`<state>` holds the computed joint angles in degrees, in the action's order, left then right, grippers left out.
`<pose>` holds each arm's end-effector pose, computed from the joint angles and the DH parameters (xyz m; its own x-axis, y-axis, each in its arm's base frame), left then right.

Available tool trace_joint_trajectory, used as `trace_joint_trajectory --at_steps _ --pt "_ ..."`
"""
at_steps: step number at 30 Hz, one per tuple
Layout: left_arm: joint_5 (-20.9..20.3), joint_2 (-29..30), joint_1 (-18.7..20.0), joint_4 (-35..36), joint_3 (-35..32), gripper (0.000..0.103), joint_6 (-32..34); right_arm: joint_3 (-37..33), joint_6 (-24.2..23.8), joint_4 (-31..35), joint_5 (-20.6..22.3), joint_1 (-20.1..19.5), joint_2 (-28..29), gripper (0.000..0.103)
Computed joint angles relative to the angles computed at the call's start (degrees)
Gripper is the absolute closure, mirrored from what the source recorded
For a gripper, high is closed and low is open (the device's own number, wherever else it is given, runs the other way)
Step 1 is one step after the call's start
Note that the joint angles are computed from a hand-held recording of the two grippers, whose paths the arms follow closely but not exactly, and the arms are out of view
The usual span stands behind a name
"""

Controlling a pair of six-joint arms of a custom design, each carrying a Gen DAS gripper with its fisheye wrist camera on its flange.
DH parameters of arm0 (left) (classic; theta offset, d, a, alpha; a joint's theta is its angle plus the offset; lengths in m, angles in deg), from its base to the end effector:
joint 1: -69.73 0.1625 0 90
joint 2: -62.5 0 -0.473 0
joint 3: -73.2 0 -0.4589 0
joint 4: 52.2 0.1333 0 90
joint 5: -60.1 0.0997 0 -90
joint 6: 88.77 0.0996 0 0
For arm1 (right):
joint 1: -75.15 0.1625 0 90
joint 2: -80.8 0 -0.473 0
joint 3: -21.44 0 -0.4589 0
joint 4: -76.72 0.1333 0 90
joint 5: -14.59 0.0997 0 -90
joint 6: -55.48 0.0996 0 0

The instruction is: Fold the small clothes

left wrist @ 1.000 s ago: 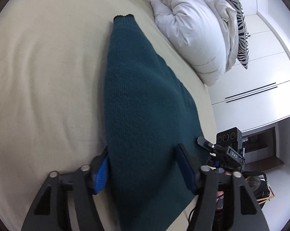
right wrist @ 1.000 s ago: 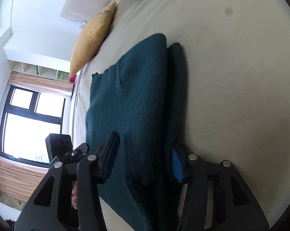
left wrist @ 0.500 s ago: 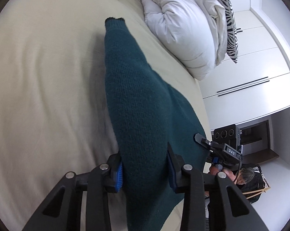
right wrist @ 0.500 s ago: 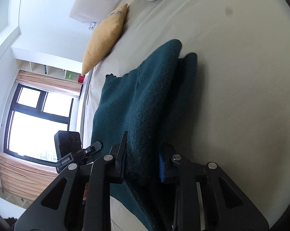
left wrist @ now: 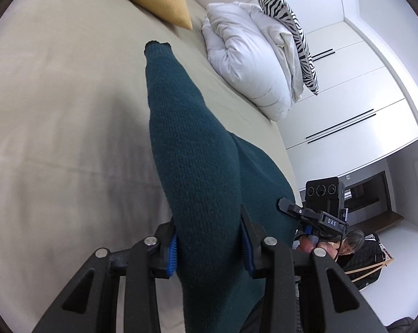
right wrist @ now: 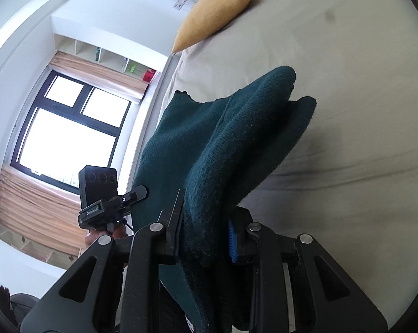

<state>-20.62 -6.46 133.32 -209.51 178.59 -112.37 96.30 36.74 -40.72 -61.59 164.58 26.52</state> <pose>-0.1665 -0.6710 0.2983 -0.9965 0.0266 0.0787 -0.0188 0.8504 -0.5257 0.1490 -0.8178 0.3011 -0.9230 -0.3368 -0.1862 -0.3027 0.9341 -0.1893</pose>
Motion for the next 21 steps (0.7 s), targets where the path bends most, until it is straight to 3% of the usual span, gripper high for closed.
trace_joint_trajectory --at_steps 7,13,16,21 --pt "3.3 -7.9 -0.7 0.1 8.4 0.065 -2.4 7.2 -0.2 -2.5 -1.9 1.5 -0.7 0.080" --pt "2.7 -8.5 3.2 0.8 11.7 0.063 -4.9 10.9 3.0 -6.5 -6.6 1.2 1.4 0.080" --pt "-2.6 -8.5 5.7 -4.8 13.8 0.061 -5.3 12.5 5.6 -6.5 -2.1 -1.9 1.5 0.081" --pt "-2.4 -8.6 5.4 -4.9 13.9 0.061 -4.9 13.7 4.4 -7.6 0.3 -3.2 1.7 0.080"
